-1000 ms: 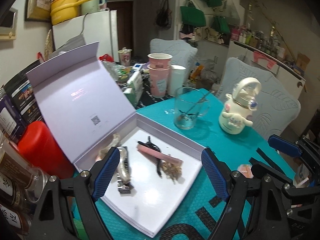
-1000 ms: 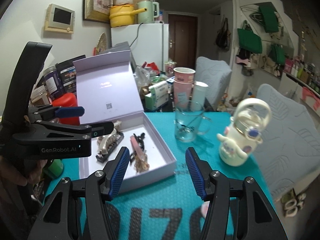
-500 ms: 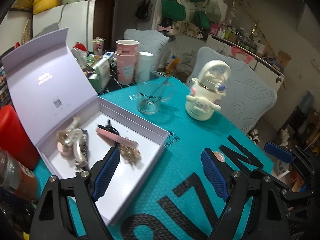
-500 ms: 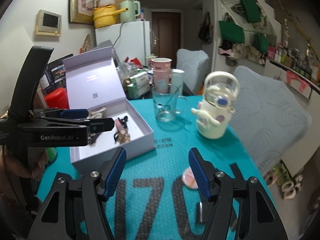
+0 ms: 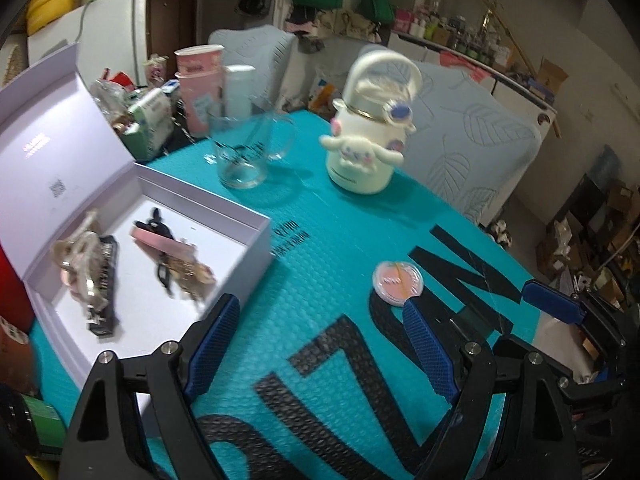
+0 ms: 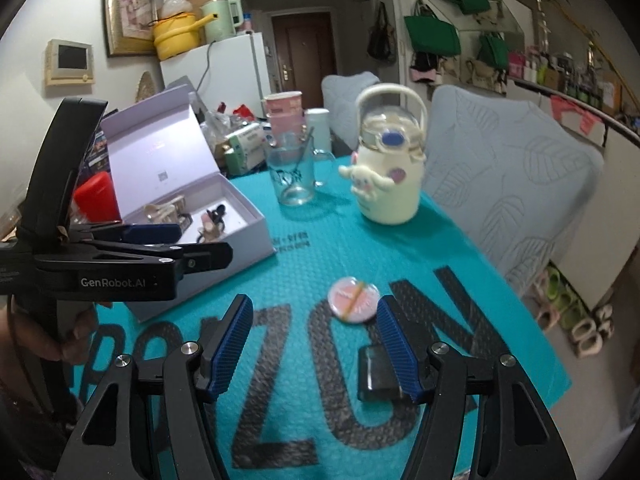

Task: Organize rigid objects
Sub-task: 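Withdraw both grippers from the box toward the blush compact and dark case, then grasp the pink blush compact with the left gripper while the right gripper grasps the dark square case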

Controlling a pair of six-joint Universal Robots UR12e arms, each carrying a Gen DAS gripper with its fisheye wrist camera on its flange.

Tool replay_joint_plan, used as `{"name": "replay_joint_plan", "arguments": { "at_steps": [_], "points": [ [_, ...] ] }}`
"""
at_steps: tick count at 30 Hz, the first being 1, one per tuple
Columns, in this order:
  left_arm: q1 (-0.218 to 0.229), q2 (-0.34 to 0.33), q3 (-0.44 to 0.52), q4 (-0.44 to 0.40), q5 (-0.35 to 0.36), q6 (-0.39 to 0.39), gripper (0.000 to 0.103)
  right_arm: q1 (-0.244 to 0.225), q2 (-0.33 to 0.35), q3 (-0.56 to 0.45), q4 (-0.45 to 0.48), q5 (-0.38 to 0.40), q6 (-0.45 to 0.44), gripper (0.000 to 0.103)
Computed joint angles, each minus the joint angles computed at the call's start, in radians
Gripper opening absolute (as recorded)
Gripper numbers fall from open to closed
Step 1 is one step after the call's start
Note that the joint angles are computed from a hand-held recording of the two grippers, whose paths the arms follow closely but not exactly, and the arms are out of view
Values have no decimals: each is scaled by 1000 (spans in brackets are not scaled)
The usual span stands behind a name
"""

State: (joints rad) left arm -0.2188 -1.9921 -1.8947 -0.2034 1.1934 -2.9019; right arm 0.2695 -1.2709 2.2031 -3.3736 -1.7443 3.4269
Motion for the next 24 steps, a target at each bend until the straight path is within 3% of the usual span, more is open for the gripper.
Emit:
{"name": "replay_joint_plan", "arguments": {
  "at_steps": [6,13,19,24],
  "points": [
    [-29,-28,20,-25,20,9,84,-24,8,29,-21,25,21,65],
    [-60,-68,42,-10,48,29,84,-29,43,43,-50,-20,17,68],
    [-77,-91,64,-36,70,56,84,-48,67,42,-37,6,30,68],
    [-83,-104,83,-69,55,76,84,-82,85,48,-55,80,73,68]
  ]
}}
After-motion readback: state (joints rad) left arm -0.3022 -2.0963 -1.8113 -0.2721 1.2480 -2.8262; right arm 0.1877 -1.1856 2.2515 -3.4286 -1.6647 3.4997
